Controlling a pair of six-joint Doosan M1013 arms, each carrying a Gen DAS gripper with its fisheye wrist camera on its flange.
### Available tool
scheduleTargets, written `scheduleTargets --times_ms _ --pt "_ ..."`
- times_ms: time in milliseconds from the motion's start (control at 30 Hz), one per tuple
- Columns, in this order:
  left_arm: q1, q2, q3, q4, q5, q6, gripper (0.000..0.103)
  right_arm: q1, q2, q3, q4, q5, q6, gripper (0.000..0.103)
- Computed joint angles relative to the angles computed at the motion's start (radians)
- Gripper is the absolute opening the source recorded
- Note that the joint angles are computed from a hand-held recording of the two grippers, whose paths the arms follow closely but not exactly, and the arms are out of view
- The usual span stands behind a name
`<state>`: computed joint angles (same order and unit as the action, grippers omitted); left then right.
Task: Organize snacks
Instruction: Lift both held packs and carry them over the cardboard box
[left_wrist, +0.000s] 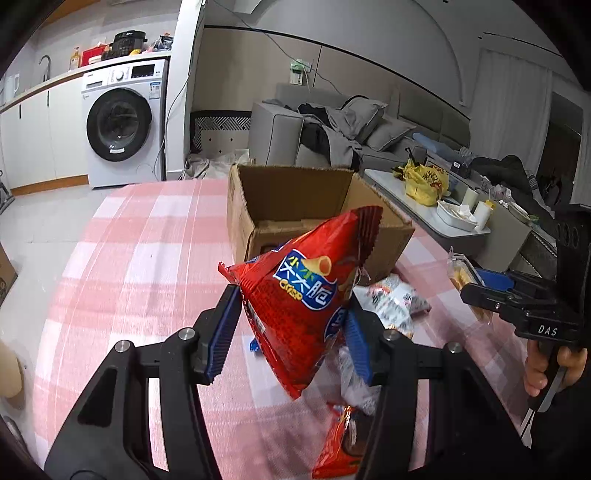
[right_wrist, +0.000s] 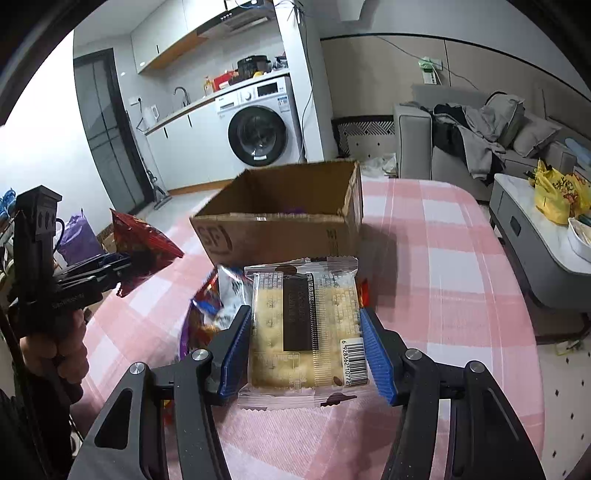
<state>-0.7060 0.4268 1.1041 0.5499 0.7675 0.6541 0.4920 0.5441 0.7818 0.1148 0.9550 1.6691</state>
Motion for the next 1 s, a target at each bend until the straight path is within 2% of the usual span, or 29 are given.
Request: scheduleTargets --times_ms 733,1000 --pt "0.011 0.073 -0.169 0.012 0.037 0.05 0.051 0.001 0.103 -0.203 0.012 -0.006 0.011 0.058" --pt "0.03 0.11 -0.233 -0.016 0.06 0.084 0.051 0.001 0.161 -0.307 0.013 0.032 0.017 0.058"
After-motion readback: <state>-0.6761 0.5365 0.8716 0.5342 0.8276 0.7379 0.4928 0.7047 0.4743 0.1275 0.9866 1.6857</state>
